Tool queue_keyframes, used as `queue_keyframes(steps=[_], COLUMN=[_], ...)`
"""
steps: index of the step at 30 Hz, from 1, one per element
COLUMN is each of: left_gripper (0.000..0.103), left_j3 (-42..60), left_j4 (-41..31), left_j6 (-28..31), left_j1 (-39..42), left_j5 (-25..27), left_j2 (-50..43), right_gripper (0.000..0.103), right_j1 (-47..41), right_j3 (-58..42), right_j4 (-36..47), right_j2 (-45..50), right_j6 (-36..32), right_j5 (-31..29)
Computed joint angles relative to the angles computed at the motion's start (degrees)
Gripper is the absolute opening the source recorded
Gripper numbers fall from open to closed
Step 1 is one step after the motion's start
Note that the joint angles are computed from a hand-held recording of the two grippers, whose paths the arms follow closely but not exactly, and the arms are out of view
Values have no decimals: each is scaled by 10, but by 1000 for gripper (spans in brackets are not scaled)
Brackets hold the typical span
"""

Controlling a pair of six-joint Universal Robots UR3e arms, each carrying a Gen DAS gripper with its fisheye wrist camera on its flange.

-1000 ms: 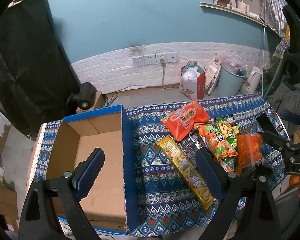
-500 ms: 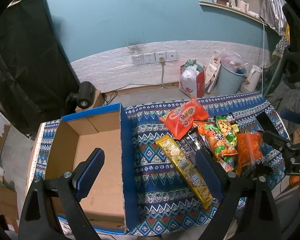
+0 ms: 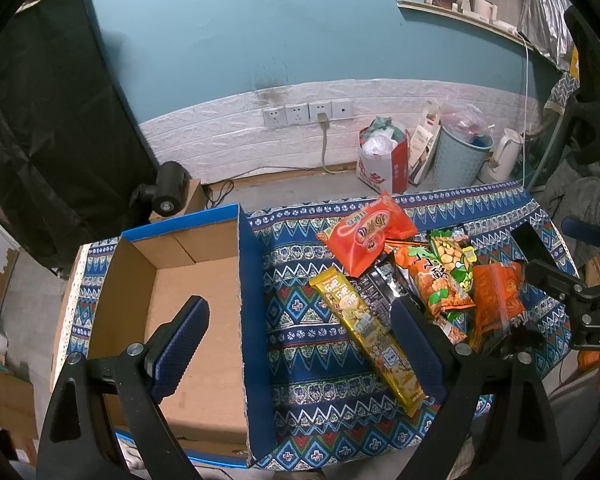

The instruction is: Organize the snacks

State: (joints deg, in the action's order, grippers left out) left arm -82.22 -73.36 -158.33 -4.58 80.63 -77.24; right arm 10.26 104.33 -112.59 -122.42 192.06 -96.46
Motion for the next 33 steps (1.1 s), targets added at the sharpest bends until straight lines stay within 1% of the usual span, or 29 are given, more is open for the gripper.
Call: queue_keyframes(steps=[33], left_gripper=[93], left_j3=[4], left_j4=[-9], left_j6=[-3], left_j1=[-7], left_j5=[3], left_j2=[-7], right_gripper=[100], right_j1=[-13], right_j3=[5], right_j4=[17], right_j2=[-11], right_j6=[-8], right_j5=[4])
